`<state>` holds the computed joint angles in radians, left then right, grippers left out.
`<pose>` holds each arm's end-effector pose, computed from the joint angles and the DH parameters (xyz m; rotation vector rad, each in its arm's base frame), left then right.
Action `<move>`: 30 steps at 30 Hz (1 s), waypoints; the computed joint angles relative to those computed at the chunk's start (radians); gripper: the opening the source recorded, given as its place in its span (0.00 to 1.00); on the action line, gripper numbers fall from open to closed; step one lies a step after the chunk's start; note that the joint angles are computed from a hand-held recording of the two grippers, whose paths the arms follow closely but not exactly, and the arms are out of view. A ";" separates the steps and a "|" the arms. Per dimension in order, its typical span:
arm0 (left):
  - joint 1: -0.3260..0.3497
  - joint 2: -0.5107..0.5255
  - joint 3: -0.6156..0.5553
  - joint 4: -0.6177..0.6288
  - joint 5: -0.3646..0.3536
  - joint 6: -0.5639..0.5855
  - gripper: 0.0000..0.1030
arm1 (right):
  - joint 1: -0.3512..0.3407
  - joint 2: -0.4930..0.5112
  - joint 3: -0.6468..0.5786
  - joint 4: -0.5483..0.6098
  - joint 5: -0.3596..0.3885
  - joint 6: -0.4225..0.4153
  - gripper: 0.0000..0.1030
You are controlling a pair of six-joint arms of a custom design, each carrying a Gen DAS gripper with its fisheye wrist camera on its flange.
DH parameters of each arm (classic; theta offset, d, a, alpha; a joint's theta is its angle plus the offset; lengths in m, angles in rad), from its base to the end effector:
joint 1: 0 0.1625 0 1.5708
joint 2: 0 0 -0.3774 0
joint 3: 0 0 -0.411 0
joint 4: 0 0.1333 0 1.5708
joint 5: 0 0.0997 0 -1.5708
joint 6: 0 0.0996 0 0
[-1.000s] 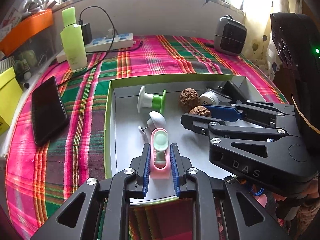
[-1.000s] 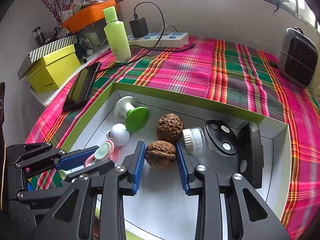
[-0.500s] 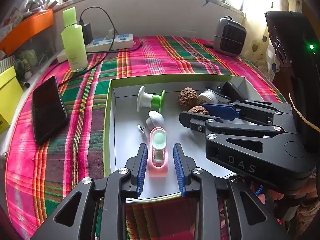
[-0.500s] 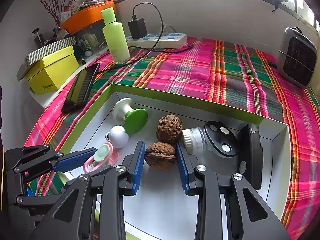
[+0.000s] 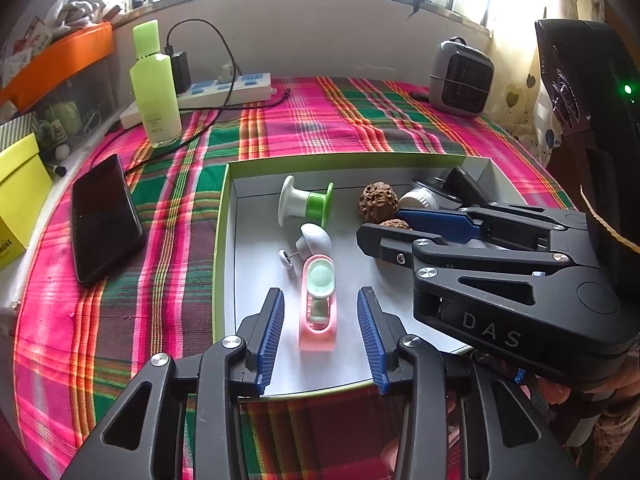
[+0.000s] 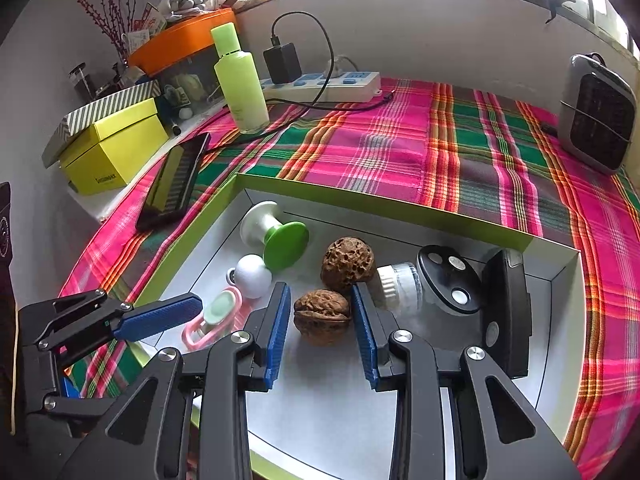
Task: Organize objects
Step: 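Lower pink device into box with left tool while right tool sets walnut down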
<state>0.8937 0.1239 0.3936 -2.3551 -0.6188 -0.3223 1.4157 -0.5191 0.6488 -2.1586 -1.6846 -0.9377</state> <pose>-0.3611 -0.7915 -0.1169 0.2483 2.2828 -0.8357 -0.0136 -0.8768 0.2519 1.0225 -2.5747 0.4698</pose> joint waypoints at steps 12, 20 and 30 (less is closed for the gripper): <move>-0.011 -0.030 0.068 -0.044 0.034 0.000 0.40 | -0.002 -0.019 0.023 0.010 0.024 0.009 0.32; -0.015 -0.067 0.138 -0.087 0.027 -0.007 0.40 | -0.003 -0.042 0.056 -0.003 0.042 0.014 0.36; -0.025 -0.105 0.208 -0.123 0.032 -0.021 0.40 | -0.004 -0.087 0.115 -0.038 0.066 0.018 0.39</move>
<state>0.8688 0.0185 0.6021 -2.4783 -0.5873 -0.3436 1.4116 -0.6062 0.7639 -2.1962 -1.6186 -0.9195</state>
